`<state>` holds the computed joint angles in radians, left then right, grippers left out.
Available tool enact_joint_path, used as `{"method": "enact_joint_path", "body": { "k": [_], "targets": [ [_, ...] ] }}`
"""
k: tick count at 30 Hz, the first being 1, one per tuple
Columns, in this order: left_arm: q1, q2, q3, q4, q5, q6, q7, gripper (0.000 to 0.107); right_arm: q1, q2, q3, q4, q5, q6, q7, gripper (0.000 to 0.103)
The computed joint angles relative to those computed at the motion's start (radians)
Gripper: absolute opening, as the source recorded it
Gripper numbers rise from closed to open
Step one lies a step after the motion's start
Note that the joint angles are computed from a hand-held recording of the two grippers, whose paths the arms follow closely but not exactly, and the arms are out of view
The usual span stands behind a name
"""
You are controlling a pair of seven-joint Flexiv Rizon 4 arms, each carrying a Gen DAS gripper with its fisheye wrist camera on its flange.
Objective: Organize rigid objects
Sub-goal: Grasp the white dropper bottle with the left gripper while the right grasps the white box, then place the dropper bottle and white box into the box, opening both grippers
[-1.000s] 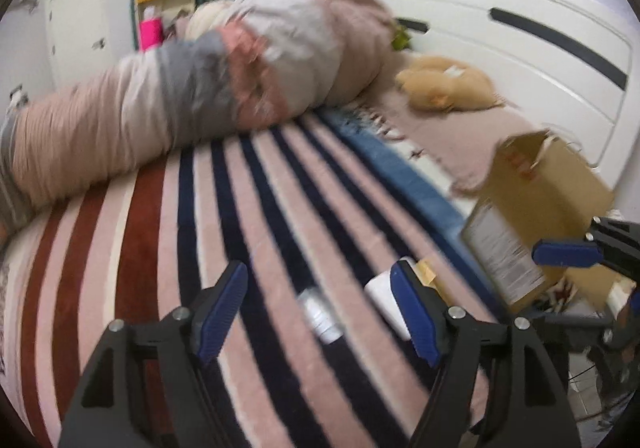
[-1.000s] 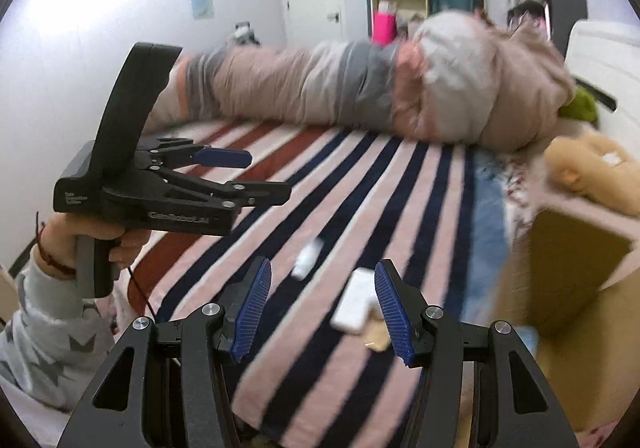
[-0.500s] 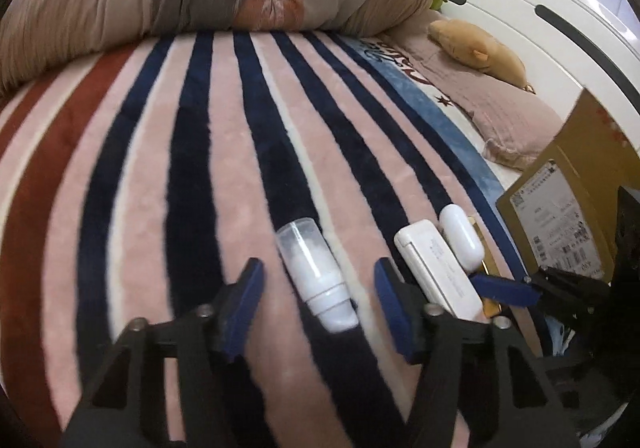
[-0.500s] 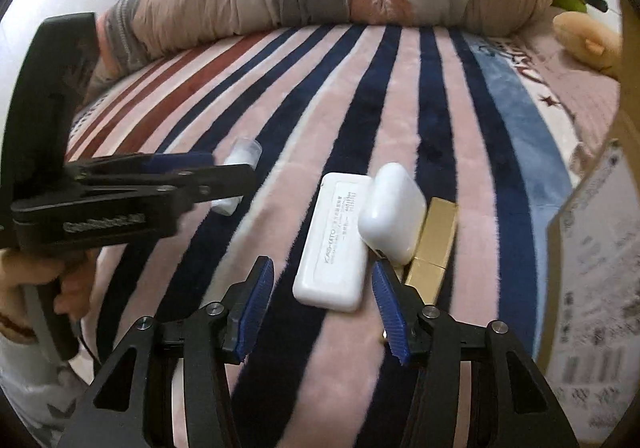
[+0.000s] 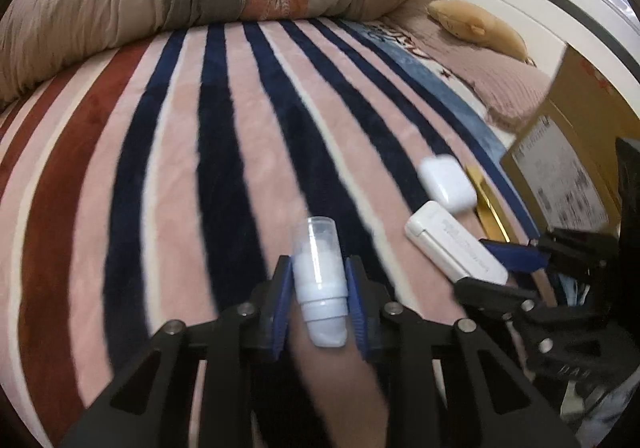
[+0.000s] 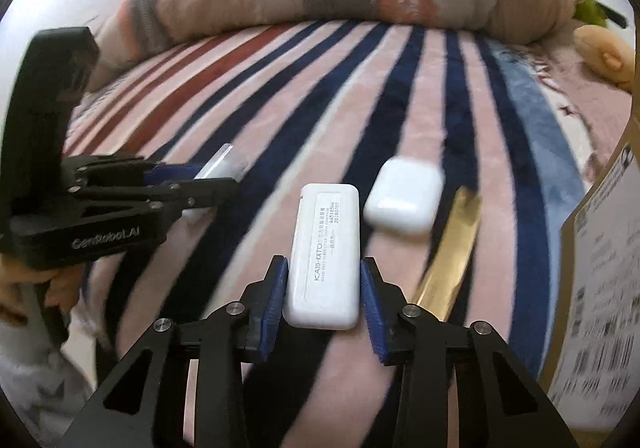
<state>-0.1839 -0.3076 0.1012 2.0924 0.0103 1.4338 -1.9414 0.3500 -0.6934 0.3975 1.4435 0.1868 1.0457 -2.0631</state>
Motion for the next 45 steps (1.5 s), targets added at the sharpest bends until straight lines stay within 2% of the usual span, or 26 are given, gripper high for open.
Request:
{"method": "enact_joint_path", "body": {
  "k": [6, 8, 10, 12, 14, 15, 17, 19, 20, 24, 28, 33, 35, 40, 42, 45],
  "targets": [
    [-0.068, 0.002, 0.077, 0.009, 0.096, 0.012, -0.135, 0.027, 0.028, 0.005, -0.022, 0.036, -0.02, 0.054, 0.028, 0.033],
    [-0.116, -0.019, 0.134, -0.014, 0.151, 0.025, -0.22, 0.027, 0.043, -0.005, -0.033, 0.039, -0.04, 0.09, 0.047, 0.033],
    [-0.167, -0.033, 0.191, -0.049, 0.216, -0.01, -0.29, 0.022, 0.063, -0.009, -0.05, 0.05, -0.075, 0.122, 0.071, 0.032],
    [-0.163, -0.026, 0.185, -0.054, 0.245, -0.019, -0.319, 0.021, 0.07, 0.003, -0.056, 0.071, -0.102, 0.145, 0.093, 0.031],
    [-0.119, -0.002, 0.141, -0.031, 0.231, 0.003, -0.306, 0.021, 0.038, 0.011, -0.016, 0.074, -0.097, 0.145, 0.08, 0.031],
    [-0.119, 0.01, 0.142, -0.027, 0.241, 0.007, -0.314, 0.021, 0.02, 0.022, 0.006, 0.079, -0.09, 0.151, 0.062, 0.031],
    [-0.152, 0.046, 0.175, -0.044, 0.31, -0.027, -0.362, 0.021, -0.014, 0.047, 0.049, 0.093, -0.07, 0.172, 0.018, 0.031],
    [-0.162, 0.091, 0.178, -0.062, 0.374, -0.047, -0.4, 0.021, -0.068, 0.075, 0.11, 0.099, -0.023, 0.173, -0.045, 0.031],
    [-0.161, 0.11, 0.172, -0.069, 0.398, -0.055, -0.412, 0.021, -0.102, 0.093, 0.149, 0.098, 0.012, 0.169, -0.088, 0.031],
    [-0.157, 0.172, 0.13, -0.13, 0.481, -0.085, -0.439, 0.021, -0.179, 0.155, 0.219, 0.093, 0.138, 0.181, -0.219, 0.031],
    [-0.126, 0.176, 0.044, -0.222, 0.489, -0.103, -0.384, 0.021, -0.26, 0.221, 0.242, 0.088, 0.271, 0.199, -0.316, 0.031],
    [-0.078, 0.079, -0.085, -0.363, 0.367, -0.096, -0.188, 0.021, -0.249, 0.258, 0.123, 0.076, 0.333, 0.248, -0.292, 0.031],
    [-0.089, 0.02, -0.112, -0.44, 0.314, -0.118, -0.109, 0.021, -0.241, 0.262, 0.066, 0.08, 0.325, 0.261, -0.25, 0.031],
    [-0.116, -0.125, -0.158, -0.623, 0.183, -0.198, 0.064, 0.021, -0.191, 0.231, -0.076, 0.11, 0.195, 0.308, -0.086, 0.031],
    [-0.135, -0.169, -0.152, -0.683, 0.147, -0.237, 0.104, 0.021, -0.2, 0.214, -0.086, 0.109, 0.155, 0.299, -0.04, 0.031],
    [-0.16, -0.236, -0.144, -0.769, 0.094, -0.303, 0.161, 0.021, -0.247, 0.193, -0.048, 0.098, 0.138, 0.288, -0.03, 0.031]
  ]
}}
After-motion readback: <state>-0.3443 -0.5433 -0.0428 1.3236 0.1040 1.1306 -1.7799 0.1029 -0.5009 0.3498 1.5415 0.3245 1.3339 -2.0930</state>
